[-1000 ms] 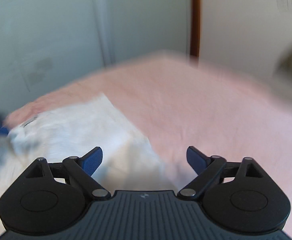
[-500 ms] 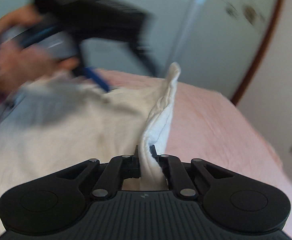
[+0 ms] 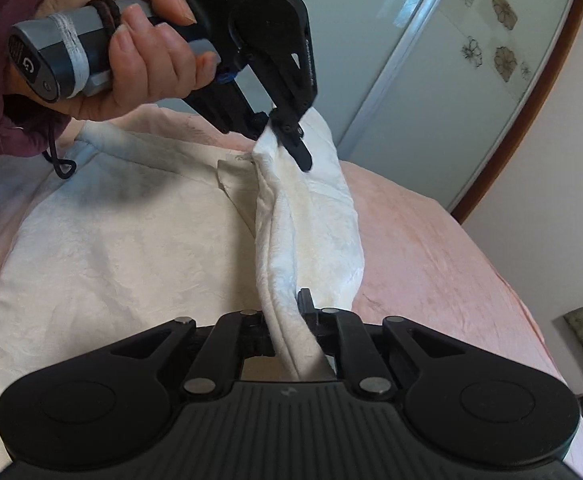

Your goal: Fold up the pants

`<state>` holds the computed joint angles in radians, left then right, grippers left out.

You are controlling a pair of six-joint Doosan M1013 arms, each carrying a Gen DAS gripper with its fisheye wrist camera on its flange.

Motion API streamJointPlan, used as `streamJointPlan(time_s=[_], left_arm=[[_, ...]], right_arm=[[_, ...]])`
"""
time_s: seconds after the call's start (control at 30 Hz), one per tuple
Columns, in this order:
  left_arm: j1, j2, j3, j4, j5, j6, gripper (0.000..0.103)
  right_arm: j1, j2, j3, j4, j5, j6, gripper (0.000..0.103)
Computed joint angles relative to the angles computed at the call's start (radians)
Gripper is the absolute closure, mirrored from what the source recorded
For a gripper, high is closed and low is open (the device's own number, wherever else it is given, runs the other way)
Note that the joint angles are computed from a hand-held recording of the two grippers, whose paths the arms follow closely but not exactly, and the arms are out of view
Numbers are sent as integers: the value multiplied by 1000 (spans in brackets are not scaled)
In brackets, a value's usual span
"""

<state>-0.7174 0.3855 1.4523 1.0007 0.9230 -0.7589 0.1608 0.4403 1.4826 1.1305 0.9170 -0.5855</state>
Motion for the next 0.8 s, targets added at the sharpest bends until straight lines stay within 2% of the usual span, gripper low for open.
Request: streamJointPlan(time_s=[0.13, 0.23, 0.4, 0.5, 0.57, 0.63, 0.7, 0.73, 0.8], left_arm=[[-62, -11, 3, 67, 102, 70, 101], [-90, -20, 17, 64, 137, 82, 101], [-89, -31, 49, -7, 102, 44, 101], [-86, -27, 49, -32, 105, 48, 101], [-84, -22, 41, -48, 116, 68, 101], [-84, -19, 36, -60, 123, 74, 101], [-88, -25, 45, -61, 122, 64, 101], [-90, -28, 47, -65, 125, 66, 101], [-95, -35, 51, -74, 128, 74, 101]], right_arm=[[-24, -42, 59, 7, -81, -66, 82], [-47, -69, 96, -6, -184, -86, 64], [-95, -85, 124, -71, -269, 3, 63], [-103, -93, 144, -86, -306, -37, 63], [-104, -93, 148, -73, -302, -85, 63], [-97, -87, 135, -105, -296, -82, 65], [-83, -90, 138, -140, -329, -75, 84], [-77, -95, 147, -115, -365, -117, 92], [-74, -113, 177, -46, -404, -203, 95]])
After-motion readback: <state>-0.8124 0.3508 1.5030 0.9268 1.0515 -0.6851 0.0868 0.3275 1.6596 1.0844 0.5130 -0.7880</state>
